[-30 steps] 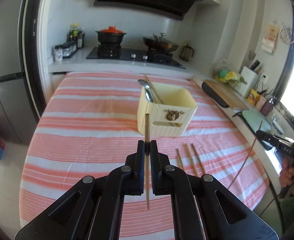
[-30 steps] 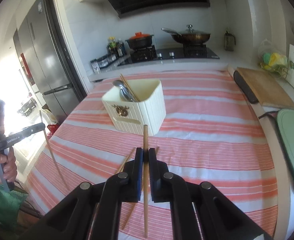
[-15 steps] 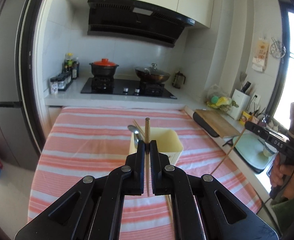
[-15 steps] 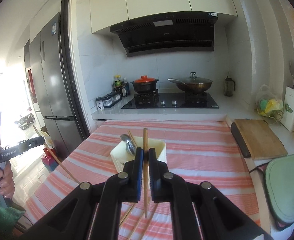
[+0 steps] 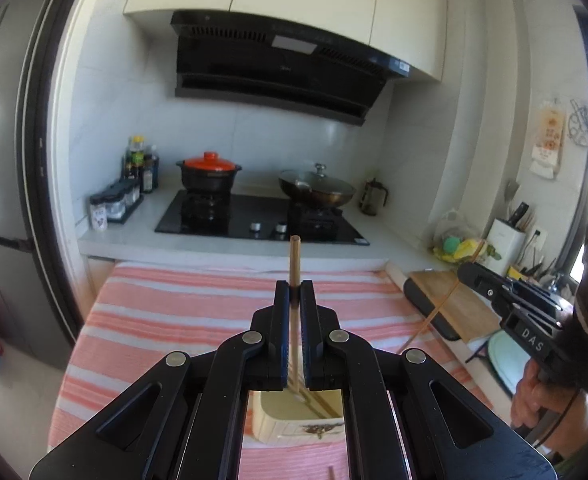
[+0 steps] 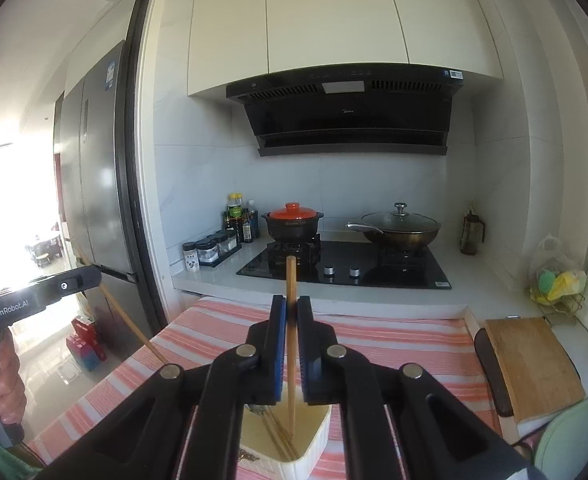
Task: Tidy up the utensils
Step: 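Lift both chopsticks and lower them into the cream holder, then open both tools in the holder and withdraw them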
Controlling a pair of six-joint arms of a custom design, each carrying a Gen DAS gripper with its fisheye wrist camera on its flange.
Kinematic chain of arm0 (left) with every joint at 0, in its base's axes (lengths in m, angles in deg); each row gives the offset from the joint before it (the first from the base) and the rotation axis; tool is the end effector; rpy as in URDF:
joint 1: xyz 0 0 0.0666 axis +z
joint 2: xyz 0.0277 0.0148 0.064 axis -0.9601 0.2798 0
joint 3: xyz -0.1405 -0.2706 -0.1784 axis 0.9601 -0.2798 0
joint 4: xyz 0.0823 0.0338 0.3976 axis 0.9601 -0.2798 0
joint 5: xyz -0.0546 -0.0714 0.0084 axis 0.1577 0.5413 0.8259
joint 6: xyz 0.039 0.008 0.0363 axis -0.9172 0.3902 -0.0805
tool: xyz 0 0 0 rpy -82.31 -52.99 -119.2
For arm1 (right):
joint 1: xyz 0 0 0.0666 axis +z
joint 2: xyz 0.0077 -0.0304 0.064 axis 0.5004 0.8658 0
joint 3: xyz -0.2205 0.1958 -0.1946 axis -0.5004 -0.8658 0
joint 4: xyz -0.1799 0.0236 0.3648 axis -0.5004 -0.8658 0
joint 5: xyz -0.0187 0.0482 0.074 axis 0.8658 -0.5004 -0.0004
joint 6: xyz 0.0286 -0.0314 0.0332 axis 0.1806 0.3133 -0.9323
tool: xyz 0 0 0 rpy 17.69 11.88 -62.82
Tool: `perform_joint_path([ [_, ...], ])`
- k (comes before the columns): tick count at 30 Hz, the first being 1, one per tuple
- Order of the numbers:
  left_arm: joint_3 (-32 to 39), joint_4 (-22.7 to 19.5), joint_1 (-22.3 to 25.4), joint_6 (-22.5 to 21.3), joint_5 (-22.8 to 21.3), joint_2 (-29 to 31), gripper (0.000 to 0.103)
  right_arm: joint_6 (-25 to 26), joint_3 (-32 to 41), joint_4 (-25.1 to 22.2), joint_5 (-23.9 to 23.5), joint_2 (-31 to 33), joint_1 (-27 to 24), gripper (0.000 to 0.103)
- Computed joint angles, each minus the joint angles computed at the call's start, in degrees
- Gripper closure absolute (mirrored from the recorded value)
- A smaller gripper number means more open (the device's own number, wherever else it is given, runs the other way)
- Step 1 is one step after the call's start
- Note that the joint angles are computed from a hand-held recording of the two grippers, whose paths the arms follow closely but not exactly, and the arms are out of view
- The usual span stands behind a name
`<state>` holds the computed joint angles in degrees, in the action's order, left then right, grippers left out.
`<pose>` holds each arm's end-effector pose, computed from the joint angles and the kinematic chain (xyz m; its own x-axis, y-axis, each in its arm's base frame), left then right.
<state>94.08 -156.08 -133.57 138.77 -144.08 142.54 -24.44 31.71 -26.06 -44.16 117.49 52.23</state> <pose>0.2943 -0.4442 0.5988 -0.3206 -0.3059 -0.8964 -0.3343 0.9221 -0.1951 0.3960 0.1761 0.6308 -0.2183 -0.2653 -0.9391 -0.7334 0.6795 -0.0215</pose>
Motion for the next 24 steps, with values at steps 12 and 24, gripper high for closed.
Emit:
perform_joint_path([
  [12,-11.31,9.52,8.52,-0.92,19.99,0.37,0.099,3.61,5.73,-12.66,2.01,13.95,2.85,0.095],
  [24,-19.01,-1.03,-0.17,11.89,21.36,-4.78,0.016,5.5,-8.09,-15.84,-2.45,0.5,-1.34,0.056],
])
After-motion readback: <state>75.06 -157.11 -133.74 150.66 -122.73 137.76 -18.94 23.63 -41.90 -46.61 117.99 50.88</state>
